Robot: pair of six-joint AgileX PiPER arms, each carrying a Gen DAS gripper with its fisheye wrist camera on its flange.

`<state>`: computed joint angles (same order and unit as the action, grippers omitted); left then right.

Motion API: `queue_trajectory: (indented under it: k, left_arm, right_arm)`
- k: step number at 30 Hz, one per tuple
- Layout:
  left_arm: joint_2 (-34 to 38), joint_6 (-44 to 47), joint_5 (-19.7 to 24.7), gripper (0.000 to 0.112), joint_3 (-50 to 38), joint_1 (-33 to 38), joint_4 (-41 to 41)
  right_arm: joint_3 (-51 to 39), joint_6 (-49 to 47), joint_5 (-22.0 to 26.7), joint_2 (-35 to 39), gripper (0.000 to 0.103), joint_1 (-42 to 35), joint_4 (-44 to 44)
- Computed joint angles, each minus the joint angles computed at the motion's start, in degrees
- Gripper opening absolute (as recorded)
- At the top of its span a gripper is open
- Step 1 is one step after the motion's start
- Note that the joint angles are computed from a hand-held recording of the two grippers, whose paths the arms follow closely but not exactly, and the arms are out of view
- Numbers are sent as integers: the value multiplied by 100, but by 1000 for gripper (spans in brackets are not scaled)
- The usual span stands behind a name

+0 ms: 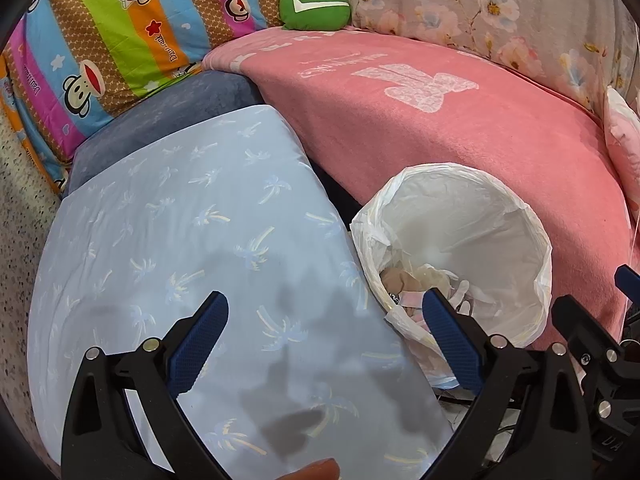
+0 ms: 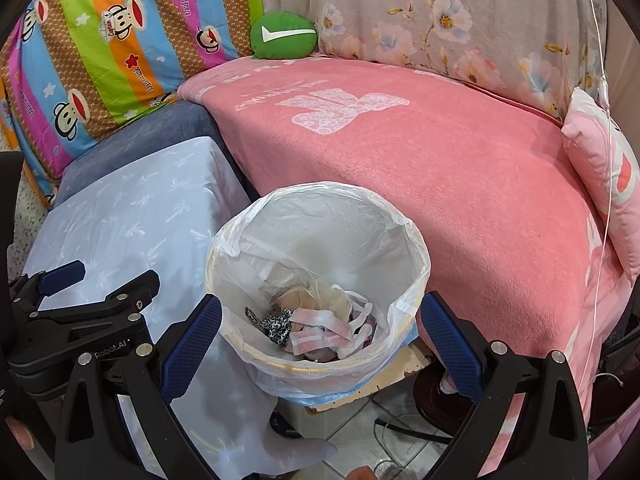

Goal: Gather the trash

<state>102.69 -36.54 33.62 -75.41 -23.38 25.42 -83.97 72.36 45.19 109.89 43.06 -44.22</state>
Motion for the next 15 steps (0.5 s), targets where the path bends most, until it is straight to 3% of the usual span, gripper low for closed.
queue_trajectory:
  k: [15]
  left_arm:
    - [-38, -67, -3, 94, 49, -17, 33]
  right_arm:
    - [23, -18, -18, -7, 97, -8, 8]
